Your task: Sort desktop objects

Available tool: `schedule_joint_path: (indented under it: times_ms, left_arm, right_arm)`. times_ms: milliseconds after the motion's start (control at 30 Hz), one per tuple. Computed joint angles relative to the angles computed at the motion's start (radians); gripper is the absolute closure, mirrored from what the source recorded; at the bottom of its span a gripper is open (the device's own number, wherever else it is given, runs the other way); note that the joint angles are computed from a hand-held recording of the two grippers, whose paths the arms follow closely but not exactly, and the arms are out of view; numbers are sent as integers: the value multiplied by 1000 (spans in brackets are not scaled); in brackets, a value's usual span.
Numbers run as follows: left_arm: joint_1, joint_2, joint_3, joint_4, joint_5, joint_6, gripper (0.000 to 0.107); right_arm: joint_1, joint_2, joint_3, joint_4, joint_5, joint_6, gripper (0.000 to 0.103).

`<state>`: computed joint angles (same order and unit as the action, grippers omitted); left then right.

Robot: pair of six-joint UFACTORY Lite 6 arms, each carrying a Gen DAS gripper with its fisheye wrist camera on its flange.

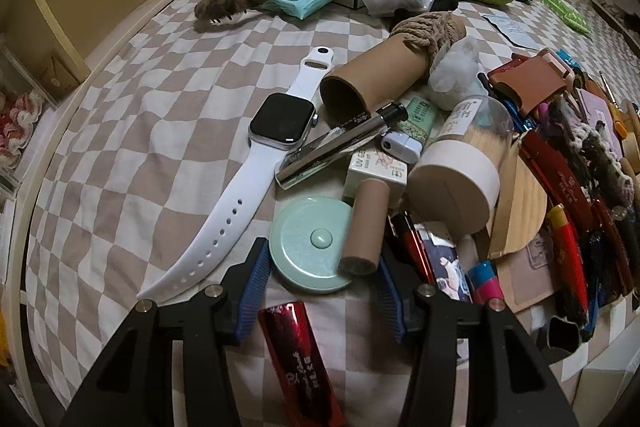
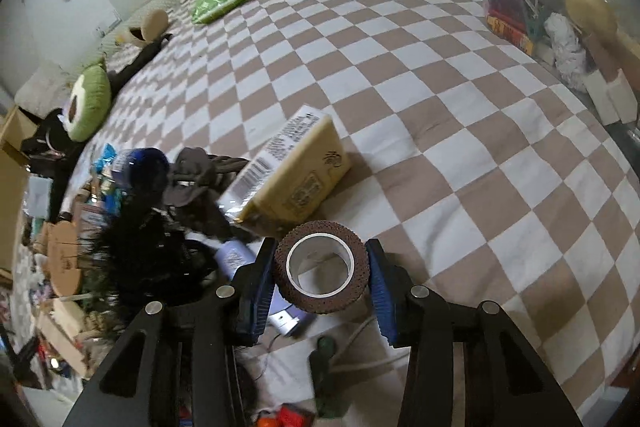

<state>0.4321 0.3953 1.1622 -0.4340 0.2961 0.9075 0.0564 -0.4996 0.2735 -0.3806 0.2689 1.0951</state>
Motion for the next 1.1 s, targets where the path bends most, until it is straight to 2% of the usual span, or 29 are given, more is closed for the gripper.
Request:
schedule_joint_path:
  times_ms: [300, 467, 567, 633, 767, 933, 1100]
  left_arm:
    - [35, -72, -62, -16, 25, -6, 57]
    - [68, -136, -99, -49, 40, 5, 57]
    - [84, -188, -119, -104, 50, 48, 57]
    - [83, -241, -147, -145, 43, 81, 57]
    - [78, -354, -191, -285, 98, 191, 57]
    - [35, -526, -256, -413, 186, 291, 57]
    - [-2, -675, -300, -475, 310, 331, 57]
  right_arm:
    - [5, 2, 2, 36, -1, 7, 59]
    - [4, -107, -26, 52, 52, 15, 59]
    - [50, -183, -27, -39, 117, 119, 59]
    - [112, -224, -15, -136, 166, 231, 59]
    - [244, -290, 16, -260, 253, 388, 59]
    - [517, -295, 97, -460, 405, 657, 59]
    - [790, -178, 224, -621, 492, 834, 59]
